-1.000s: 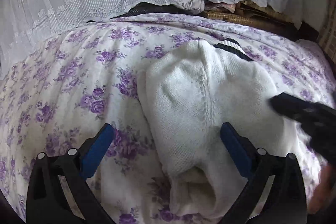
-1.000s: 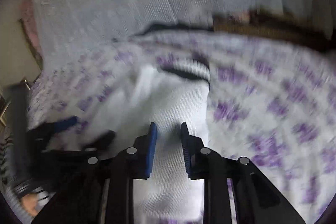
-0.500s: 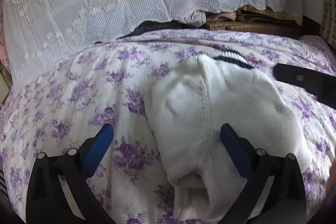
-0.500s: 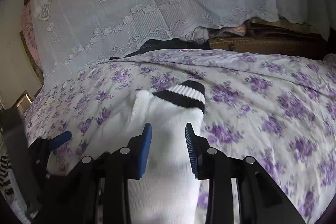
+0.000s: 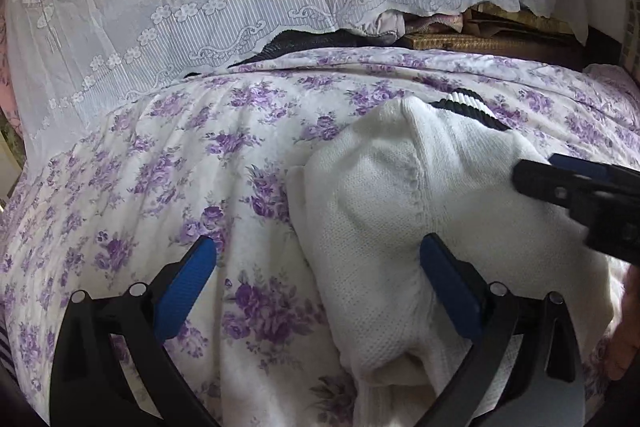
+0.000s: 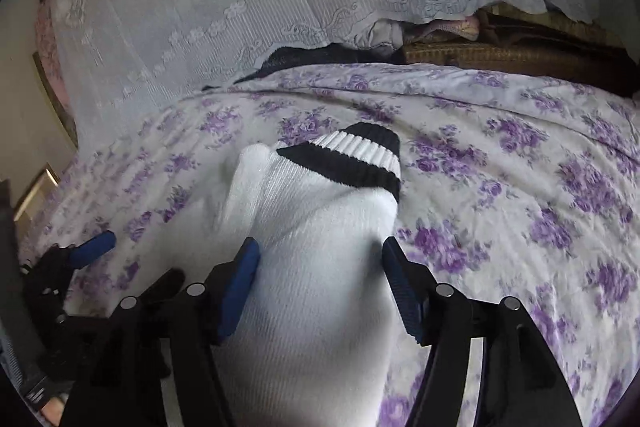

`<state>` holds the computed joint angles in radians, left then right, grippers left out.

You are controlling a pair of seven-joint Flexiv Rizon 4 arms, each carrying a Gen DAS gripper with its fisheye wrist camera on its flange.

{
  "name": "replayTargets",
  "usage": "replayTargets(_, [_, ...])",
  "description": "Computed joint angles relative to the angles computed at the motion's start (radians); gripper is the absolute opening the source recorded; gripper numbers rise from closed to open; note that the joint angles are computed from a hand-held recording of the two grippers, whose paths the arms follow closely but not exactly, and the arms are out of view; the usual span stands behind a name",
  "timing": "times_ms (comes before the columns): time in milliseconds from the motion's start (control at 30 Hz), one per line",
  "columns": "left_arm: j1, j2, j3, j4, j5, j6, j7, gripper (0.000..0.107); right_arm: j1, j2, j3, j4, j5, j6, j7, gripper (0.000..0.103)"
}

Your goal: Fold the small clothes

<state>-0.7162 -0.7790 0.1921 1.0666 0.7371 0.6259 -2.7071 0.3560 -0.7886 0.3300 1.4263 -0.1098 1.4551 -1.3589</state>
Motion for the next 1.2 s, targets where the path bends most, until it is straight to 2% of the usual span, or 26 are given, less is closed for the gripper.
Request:
replayTargets(267, [-0.001, 0.029, -0.005, 0.038, 0.005, 0.05, -0.022, 0.099, -0.052, 0.066, 0.025, 0.126, 0.034, 0.074, 0.017, 0.066])
replayTargets(367, [0.029, 0.067, -0.032, 0.11, -0.01, 0.192, -0.037, 0.099, -0.077, 0.087, 0.045, 0.176, 0.04, 0.099, 0.025, 0.066])
replayTargets(433, [0.097, 0.083, -0.087, 0.177, -0.082, 0.35, 0.001, 0.099, -0.143, 0.068, 0.132, 0.171, 0.054, 0.067, 0.009, 0.068])
replayTargets(467, [0.149, 0.078, -0.136, 0.208, -0.154, 0.412, 0.06, 0.099, -0.181, 0.051, 0.183, 0.16, 0.067, 0.038, -0.005, 0.071])
replayTargets(500, [0.199, 0.066, -0.189, 0.23, -0.23, 0.446, 0.129, 0.099, -0.219, 0.028, 0.237, 0.137, 0.087, -0.013, -0.029, 0.073])
replayTargets(533, [0.25, 0.051, -0.245, 0.253, -0.308, 0.472, 0.193, 0.099, -0.233, 0.017, 0.258, 0.128, 0.103, -0.028, -0.041, 0.076])
replayTargets(600, [0.328, 0.042, -0.32, 0.328, -0.421, 0.585, 0.239, 0.099, -0.27, -0.002, 0.308, 0.105, 0.149, -0.056, -0.076, 0.077])
replayTargets(667, [0.371, 0.052, -0.359, 0.393, -0.473, 0.696, 0.264, 0.099, -0.271, 0.006, 0.309, 0.105, 0.18, -0.058, -0.095, 0.077])
replayTargets(767, [0.46, 0.039, -0.469, 0.466, -0.554, 0.835, 0.336, 0.099, -0.28, 0.009, 0.325, 0.096, 0.22, -0.07, -0.143, 0.077])
replayTargets(1100, [0.689, -0.035, -0.787, 0.609, -0.673, 1.094, 0.51, 0.099, -0.385, -0.051, 0.456, 0.001, 0.429, -0.191, -0.286, 0.078])
replayTargets(1200, [0.701, -0.036, -0.809, 0.63, -0.706, 1.104, 0.543, 0.098, -0.443, -0.087, 0.519, -0.029, 0.509, -0.245, -0.354, 0.079])
